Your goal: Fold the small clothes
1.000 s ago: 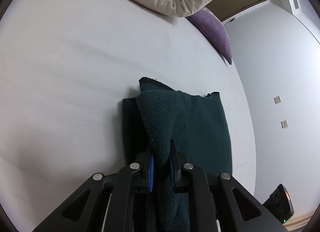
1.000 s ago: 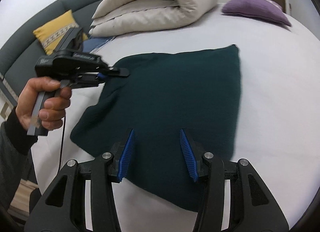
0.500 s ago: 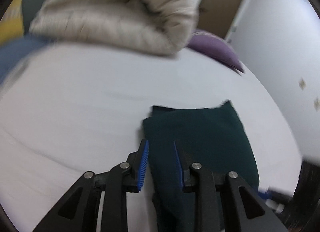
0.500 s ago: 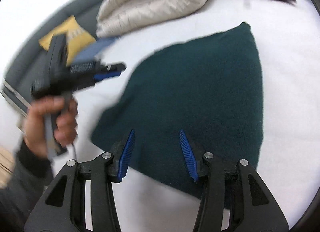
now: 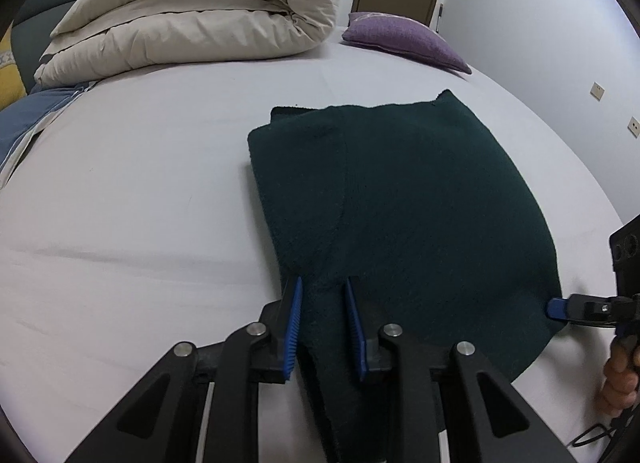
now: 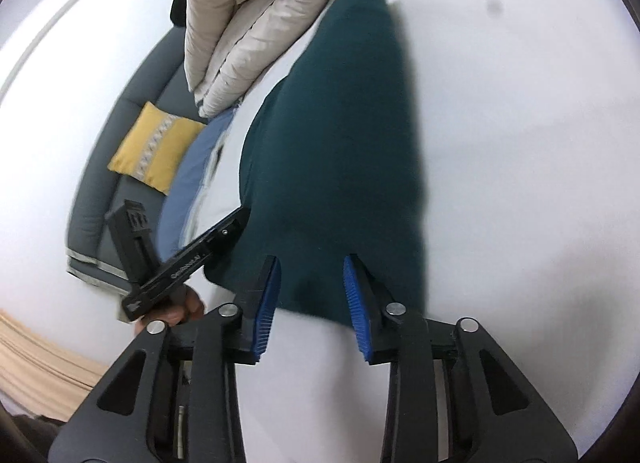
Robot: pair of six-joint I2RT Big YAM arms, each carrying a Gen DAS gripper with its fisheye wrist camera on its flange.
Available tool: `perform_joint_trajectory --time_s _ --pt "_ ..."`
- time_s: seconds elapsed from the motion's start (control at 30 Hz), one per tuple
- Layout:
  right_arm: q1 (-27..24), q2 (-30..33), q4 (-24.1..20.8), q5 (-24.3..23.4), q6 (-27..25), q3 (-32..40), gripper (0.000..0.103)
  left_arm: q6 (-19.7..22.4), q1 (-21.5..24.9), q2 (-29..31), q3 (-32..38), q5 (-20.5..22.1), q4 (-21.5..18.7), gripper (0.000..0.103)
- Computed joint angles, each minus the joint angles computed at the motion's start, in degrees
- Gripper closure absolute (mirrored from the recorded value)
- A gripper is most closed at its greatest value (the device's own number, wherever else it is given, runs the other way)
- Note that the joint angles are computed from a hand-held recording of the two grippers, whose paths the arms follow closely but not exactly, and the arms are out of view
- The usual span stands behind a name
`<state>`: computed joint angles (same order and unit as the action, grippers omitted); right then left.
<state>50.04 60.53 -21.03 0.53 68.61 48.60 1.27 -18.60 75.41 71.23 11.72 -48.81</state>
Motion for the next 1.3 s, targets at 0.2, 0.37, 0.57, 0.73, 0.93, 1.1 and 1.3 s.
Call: perform_joint_trajectory --time_s 0.2,0.37,0.57,0.73,0.93,1.1,1.3 --pt "-0.72 -2.52 -3.76 0.77 0.26 1.84 0.070 0.83 -0.75 -1.31 -1.17 -1.91 -0.16 0.077" --pt "-8.76 3.71 -2.17 -5.26 -3.36 10.07 0.070 1.60 -1.79 -1.26 -1.16 -4.17 -0.26 0.077" --pt "-16.43 19.45 -8.68 -16.65 -8.66 24.09 0.070 2.66 -1.61 -0.47 -0.12 -3.91 -1.63 0.076" --pt "-20.12 23.84 -8.37 -18.81 -7.32 26.79 0.070 3.25 -1.80 -0.39 -0.11 -4.23 -1.64 0.076" --pt "-24.73 23.79 -1.02 -18.21 -2.54 20.87 0.080 3.34 -1.66 -0.23 -0.05 -3.88 -1.55 0.076" --pt "-24.94 21.15 3.48 -9.99 -0.11 16.72 0.082 3.40 -1.41 -0.21 -0.10 -3.51 -1.53 0.076" --pt "-21.40 13.14 4.12 -9.71 -0.85 13.68 0.074 2.47 -0.58 -0.24 -0.28 -1.57 -1.42 0.076"
